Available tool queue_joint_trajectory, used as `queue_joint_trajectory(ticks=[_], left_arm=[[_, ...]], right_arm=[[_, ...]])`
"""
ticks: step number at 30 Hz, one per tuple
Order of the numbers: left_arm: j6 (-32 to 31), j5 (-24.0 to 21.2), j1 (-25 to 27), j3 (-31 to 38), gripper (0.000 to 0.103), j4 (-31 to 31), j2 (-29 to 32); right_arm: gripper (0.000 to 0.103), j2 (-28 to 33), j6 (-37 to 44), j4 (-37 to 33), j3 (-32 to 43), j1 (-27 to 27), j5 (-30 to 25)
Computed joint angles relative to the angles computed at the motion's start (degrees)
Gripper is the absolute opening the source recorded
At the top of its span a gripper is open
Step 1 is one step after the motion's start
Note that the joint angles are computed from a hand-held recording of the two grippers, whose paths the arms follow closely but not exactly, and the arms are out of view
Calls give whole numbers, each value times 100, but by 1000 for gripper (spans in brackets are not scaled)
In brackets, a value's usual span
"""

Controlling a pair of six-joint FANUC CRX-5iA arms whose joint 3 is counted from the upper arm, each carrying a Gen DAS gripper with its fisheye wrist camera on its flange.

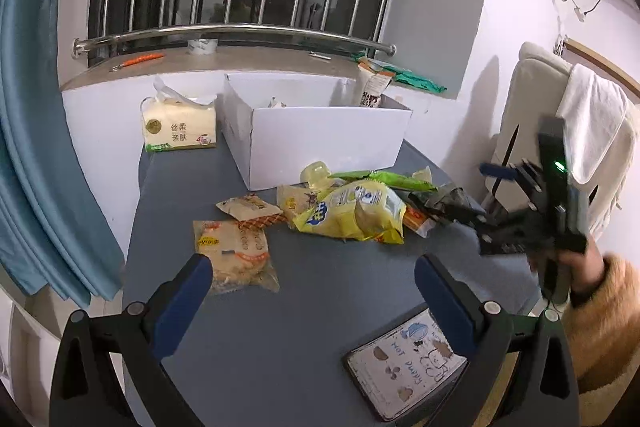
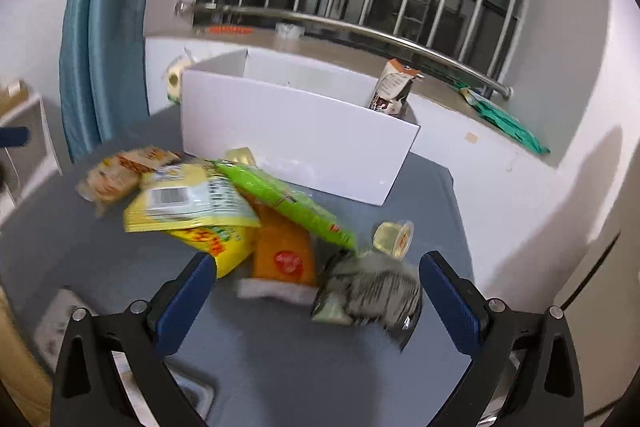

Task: Organize snacks
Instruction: 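Release the cracker bag into the box with the left gripper, then grasp the green stick bag with the right gripper while the left gripper grasps a yellow chip bag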

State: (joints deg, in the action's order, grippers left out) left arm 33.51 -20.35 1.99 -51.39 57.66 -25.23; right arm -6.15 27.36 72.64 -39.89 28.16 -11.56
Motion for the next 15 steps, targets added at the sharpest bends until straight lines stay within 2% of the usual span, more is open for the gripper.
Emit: queue_joint_trajectory(ticks=[1,4,8,11,12,13,14,15], left_arm=[[10,-20,19,3,103,-46,11],[80,-22,52,4,103,-134,48],[210,-85,127,8,103,-257,88],[303,-147,206,16,103,-364,96],[350,-170,236,22,103,-417,99],[426,-190,278,26,103,-492,101],[453,-200,303,21,103,-507,98],[475,-208,324,16,103,-512,97]], right_arm=[[103,139,428,-314,163,86,-137],[103,555,1242,-540,570,151,-363],[103,1066,3225,-2328,1373,503,-853],[103,1441,3663,-2556,1754,552,-1084],[98,1585,3967,-2786,1927,571,-1154],[80,1645,4152,-2959,2023,589,-1199],[62,1782,4572,-3431,2287,620,-1373],[23,1868,4955,-3896,2530,649,-1592]])
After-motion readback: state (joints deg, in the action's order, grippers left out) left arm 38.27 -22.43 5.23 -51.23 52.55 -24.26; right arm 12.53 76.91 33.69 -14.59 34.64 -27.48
